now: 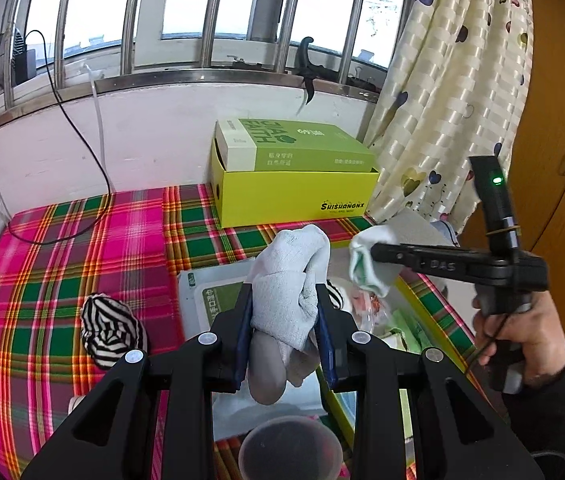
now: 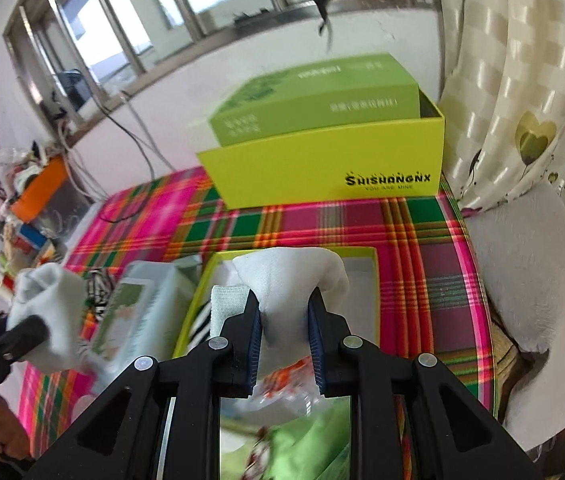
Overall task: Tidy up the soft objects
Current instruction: 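Carry the white sock with the right tool while the left tool carries its sock over the box, then open the right tool to drop its sock while the left tool releases its sock into the box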
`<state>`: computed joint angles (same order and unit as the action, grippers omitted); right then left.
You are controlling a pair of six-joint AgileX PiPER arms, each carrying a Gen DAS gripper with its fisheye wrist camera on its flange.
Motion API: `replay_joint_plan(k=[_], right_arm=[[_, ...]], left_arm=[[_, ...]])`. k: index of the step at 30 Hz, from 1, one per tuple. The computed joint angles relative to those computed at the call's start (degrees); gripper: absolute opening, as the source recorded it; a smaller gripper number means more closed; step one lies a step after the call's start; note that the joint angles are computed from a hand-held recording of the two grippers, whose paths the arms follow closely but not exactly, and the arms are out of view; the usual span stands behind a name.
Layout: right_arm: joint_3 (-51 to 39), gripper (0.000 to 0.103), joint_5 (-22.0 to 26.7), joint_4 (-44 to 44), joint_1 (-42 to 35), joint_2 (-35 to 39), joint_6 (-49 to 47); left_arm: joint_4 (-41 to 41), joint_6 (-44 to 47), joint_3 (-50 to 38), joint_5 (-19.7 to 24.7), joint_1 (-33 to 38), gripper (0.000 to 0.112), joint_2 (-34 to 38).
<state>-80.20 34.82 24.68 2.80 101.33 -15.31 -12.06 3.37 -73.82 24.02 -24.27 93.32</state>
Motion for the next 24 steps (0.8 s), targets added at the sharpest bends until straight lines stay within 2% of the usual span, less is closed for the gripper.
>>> replay_joint_plan(k=[6,8,9,10,16,24], right_arm=[[-3.4,0.023,0.9,-3.2,-0.5,5.8,2.2],[-3.9,0.032,1.3,-2.4,-0.9,7.2,1.8],[-3.9,0.041,1.5,-1.7,-1.1,7.3,1.4],[-3.7,0.045,1.6,-1.0,-1.3,7.2,1.2],[2.3,0.049,-1.3,1.2,-1.4,0.4,-0.7],[11.1,0.05,-3.4,3.2,-1.6,-10.2,-3.0]], left_arm=[[0.6,-0.2,-3.5,1.1,-0.5,0.03,2.9],[0.8,-0.3,-4.6,1.6,-0.7,0.03,3.8],[0.8,-0.3,-5.2,1.9,-0.9,0.03,4.4],[0.9,-0.3,-5.9,2.3,-1.0,0.03,4.9],[2.7,-1.4,-10.8,5.2,-1.9,0.03,8.0],[4.8,-3.2,-18.3,10.8,-5.3,0.03,13.4]])
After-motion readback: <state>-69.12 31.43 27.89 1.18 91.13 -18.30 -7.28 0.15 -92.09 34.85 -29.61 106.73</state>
